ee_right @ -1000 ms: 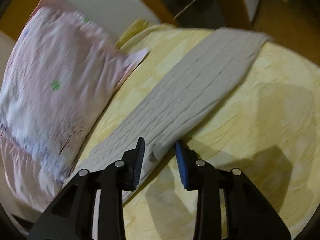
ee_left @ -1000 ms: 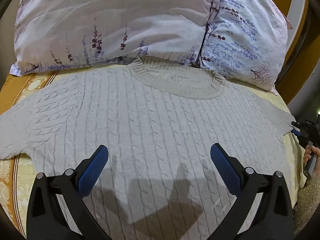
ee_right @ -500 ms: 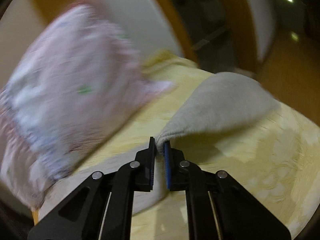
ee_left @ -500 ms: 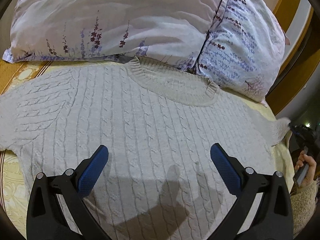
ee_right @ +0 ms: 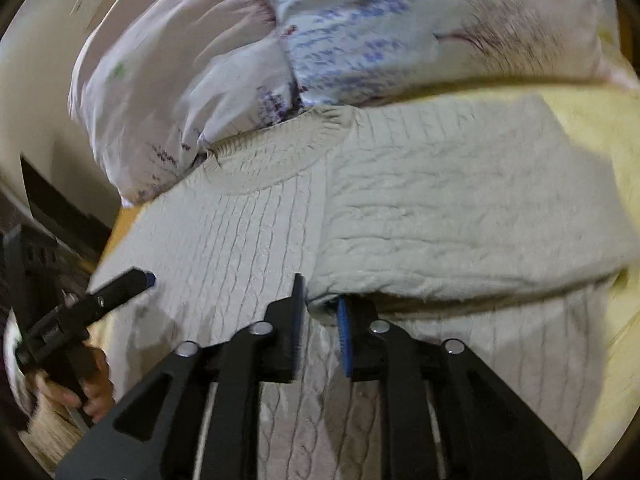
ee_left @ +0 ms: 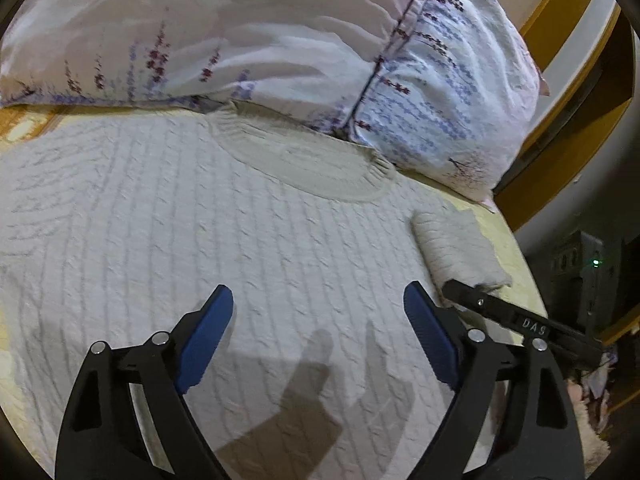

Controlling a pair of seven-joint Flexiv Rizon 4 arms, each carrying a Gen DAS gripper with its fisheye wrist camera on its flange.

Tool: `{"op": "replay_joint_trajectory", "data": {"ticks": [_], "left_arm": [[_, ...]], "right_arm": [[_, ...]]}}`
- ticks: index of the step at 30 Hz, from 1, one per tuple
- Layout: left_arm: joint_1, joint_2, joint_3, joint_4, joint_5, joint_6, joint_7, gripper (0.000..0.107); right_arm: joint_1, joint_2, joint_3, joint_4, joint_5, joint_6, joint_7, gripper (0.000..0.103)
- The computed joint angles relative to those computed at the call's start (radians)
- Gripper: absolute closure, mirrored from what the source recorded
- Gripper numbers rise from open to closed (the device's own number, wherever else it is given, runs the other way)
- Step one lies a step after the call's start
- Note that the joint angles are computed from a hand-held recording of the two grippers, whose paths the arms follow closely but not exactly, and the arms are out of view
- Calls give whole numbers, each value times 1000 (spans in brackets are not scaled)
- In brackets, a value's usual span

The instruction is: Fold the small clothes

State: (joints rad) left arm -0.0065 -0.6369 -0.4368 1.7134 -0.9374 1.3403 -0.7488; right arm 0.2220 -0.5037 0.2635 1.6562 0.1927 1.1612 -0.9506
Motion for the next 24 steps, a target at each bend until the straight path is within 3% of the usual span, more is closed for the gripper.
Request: {"op": "replay_joint_trajectory", "data": {"ticks": [3,10,13,17,24], "left_arm": [[0,-2,-6,-7,-3,-24,4,20],[-30,-16,4,-51,-5,-134,-12,28],[-64,-21,17,-74,13,-151,-5,28],[-81,-30,25,-89,12,-167,-11,28],[-58,-61,17,-133,-48,-262,-56,28]], "right_arm": [[12,45,-41,63,-1,69,74,52],[-1,106,-104,216,-10,198,309,51],[-3,120,-128,266,-29,257,394,61],[17,133,-186,299,-130,251,499,72],[120,150,-331,311,-480,149,680,90]]}}
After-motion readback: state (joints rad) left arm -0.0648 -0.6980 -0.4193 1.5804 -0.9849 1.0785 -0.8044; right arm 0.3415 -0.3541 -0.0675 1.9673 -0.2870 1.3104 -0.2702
